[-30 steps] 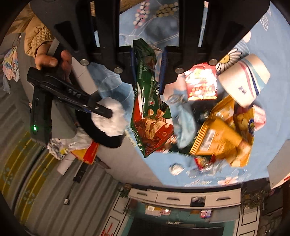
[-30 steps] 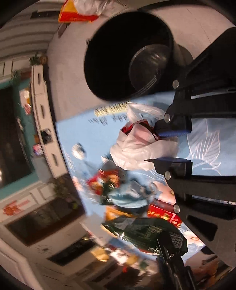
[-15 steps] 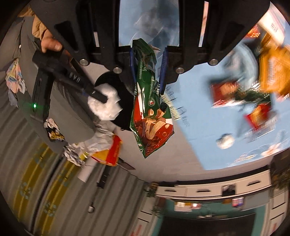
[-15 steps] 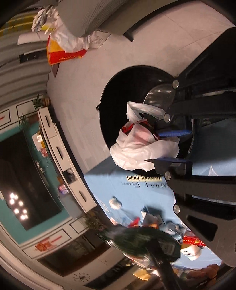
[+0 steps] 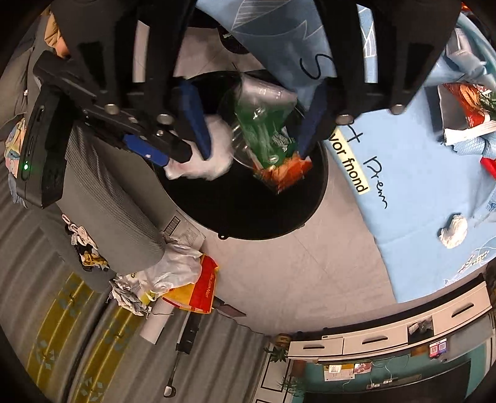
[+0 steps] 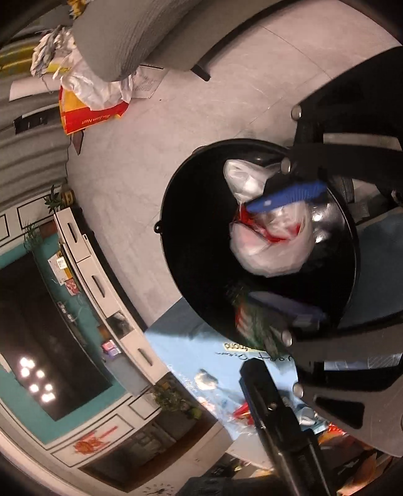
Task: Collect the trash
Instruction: 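Carry both bags over the black bin and open both tools to drop them, then grasp the white paper cup with the left tool while the right tool grasps the red cigarette box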
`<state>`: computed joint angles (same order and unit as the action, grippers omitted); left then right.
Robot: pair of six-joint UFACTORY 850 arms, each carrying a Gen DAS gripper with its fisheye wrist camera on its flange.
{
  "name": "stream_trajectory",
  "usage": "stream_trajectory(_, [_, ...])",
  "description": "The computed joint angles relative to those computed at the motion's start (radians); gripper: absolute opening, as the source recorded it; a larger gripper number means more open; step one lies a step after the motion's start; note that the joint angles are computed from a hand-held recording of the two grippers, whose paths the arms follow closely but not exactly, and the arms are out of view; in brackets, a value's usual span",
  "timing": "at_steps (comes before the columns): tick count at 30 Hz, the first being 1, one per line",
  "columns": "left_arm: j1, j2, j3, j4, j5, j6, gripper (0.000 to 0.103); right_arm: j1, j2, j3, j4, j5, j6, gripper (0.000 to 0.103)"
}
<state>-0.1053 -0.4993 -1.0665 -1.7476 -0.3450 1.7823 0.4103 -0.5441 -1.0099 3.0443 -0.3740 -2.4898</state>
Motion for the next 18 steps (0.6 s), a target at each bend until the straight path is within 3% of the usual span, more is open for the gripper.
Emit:
stream_trajectory(2, [0.005,0.009,0.01,-0.021,-0.003,0.029,0.068,-0.003,0.009,0.009,0.022,-0.005,-0.01,0.062])
stream_trajectory(9, [0.034,0.097,0.113,-0.072,-0.021,0.081,0.084,0.003,0.054,0.046,0.004,-0.005,0.02,0.063])
stream_trajectory(18, [0.102,0.315,0.375,-0.217,-0.002,0.272,0.094,0.069,0.117,0.086,0.017,0.048,-0.02,0.07])
